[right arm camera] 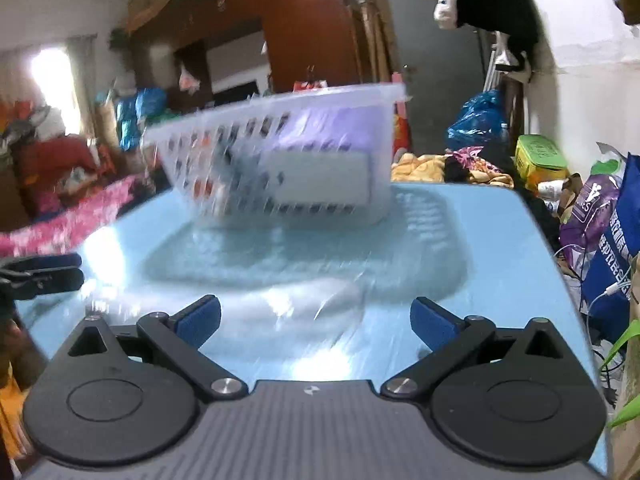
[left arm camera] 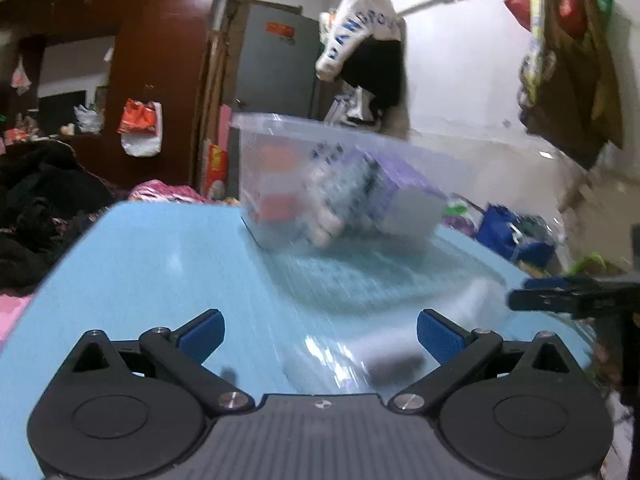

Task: Organize objects
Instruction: 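Close the left tool on the clear plastic bag while the right tool grips its other end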

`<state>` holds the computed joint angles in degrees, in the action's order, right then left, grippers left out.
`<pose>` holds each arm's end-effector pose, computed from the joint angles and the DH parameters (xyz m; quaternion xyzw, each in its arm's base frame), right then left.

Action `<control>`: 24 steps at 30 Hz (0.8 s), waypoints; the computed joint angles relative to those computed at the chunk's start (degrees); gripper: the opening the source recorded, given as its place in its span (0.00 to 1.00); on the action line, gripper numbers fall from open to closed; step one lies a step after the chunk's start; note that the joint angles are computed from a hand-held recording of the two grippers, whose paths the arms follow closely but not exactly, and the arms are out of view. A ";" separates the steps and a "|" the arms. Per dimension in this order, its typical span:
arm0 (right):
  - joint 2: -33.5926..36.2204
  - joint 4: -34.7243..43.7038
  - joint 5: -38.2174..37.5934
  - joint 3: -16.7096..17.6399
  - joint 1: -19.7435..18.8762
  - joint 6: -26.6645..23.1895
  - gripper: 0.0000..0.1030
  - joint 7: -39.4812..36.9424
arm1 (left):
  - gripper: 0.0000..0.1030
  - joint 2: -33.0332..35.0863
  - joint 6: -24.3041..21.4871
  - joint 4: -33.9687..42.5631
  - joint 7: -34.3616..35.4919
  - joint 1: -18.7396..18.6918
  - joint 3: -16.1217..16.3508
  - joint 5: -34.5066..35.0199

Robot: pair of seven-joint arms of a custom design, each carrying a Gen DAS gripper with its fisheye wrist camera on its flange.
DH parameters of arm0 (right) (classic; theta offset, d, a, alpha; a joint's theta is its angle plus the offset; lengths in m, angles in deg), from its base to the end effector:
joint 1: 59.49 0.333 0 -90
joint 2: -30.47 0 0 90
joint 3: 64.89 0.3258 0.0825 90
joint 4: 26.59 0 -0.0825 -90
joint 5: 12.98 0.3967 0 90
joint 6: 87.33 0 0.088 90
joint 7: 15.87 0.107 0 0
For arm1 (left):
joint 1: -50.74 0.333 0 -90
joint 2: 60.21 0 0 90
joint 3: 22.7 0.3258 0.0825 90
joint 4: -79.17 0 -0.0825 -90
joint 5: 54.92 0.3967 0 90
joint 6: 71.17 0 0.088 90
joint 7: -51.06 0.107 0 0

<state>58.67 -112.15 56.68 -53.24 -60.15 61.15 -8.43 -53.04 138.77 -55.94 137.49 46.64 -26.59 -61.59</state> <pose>0.7446 0.0967 0.4518 -0.7681 0.3705 -0.1580 0.4977 0.5590 -0.0622 0.4229 -0.6077 0.5673 -0.4351 0.3457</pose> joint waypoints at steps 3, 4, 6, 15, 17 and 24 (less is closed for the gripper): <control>1.20 2.05 -3.29 -0.77 0.90 -0.87 1.00 2.06 | 1.00 0.23 0.15 -1.15 3.08 -0.51 0.17 0.73; 1.71 2.86 -5.15 -1.29 0.97 -1.95 1.00 4.09 | 1.00 0.46 0.84 -1.49 3.19 -0.32 0.07 1.69; 2.32 4.03 -8.48 -1.84 1.08 -3.72 1.00 7.40 | 1.00 0.95 1.44 -1.28 2.03 0.62 -0.18 4.69; 7.60 12.72 -20.76 -1.86 1.19 -8.76 1.00 13.63 | 1.00 2.94 2.48 -0.19 3.98 1.25 0.09 9.78; 7.89 13.28 -20.89 -0.79 0.14 -10.69 1.00 12.47 | 1.00 3.39 2.80 0.19 2.62 2.03 -0.07 11.98; 5.13 8.77 -18.26 0.64 -0.93 -9.64 0.87 4.40 | 0.86 3.56 3.72 0.16 1.71 2.78 0.13 14.46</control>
<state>63.80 -103.38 38.42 -52.61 -61.08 51.51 -4.03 -49.48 142.50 -55.78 139.20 49.41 -26.46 -47.13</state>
